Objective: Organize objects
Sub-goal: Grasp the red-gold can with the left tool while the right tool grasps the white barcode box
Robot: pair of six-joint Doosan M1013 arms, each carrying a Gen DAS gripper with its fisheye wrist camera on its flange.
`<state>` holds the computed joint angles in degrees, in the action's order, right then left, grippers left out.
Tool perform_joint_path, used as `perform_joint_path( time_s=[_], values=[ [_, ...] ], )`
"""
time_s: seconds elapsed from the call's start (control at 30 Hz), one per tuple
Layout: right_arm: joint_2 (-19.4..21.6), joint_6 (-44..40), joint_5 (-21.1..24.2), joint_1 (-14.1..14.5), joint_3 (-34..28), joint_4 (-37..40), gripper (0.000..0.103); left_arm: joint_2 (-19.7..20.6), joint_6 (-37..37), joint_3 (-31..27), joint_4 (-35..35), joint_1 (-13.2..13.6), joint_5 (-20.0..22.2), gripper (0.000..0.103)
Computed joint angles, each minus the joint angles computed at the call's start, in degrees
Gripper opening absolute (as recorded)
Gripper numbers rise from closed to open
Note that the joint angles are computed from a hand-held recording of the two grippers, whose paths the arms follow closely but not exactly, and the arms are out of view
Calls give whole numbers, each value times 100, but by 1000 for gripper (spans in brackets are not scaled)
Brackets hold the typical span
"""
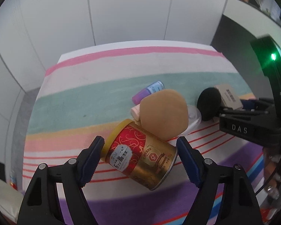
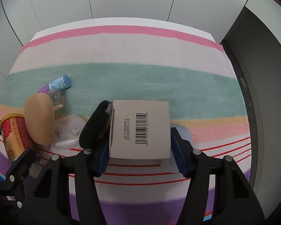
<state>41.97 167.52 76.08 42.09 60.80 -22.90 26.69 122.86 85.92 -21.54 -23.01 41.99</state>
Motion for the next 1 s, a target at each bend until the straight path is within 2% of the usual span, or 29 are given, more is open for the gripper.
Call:
perform_joint_path(
  time_s=[0.17,0.2,0.27,0.47,0.83,1.0],
  values=[
    [-138,155,-112,72,100,-177,60,-70,-1043,-100,685,-29,-23,80],
    [-159,169,-134,89,98,-204,55,-83,-1116,-128,685,-13,9,80],
    [-218,208,-143,139,95,-300,55,-119,-1297,-182,764,7,47,80],
    [-249,-21,240,254,-199,-524,54,-298,-1517,-257,829,49,92,80],
    [-452,-96,663,459,-506,-833,54,-645,-1885,-400,973,89,138,80],
    [-417,-312,925,567,-812,-885,54,-775,-1893,-433,724,130,377,80]
  ],
)
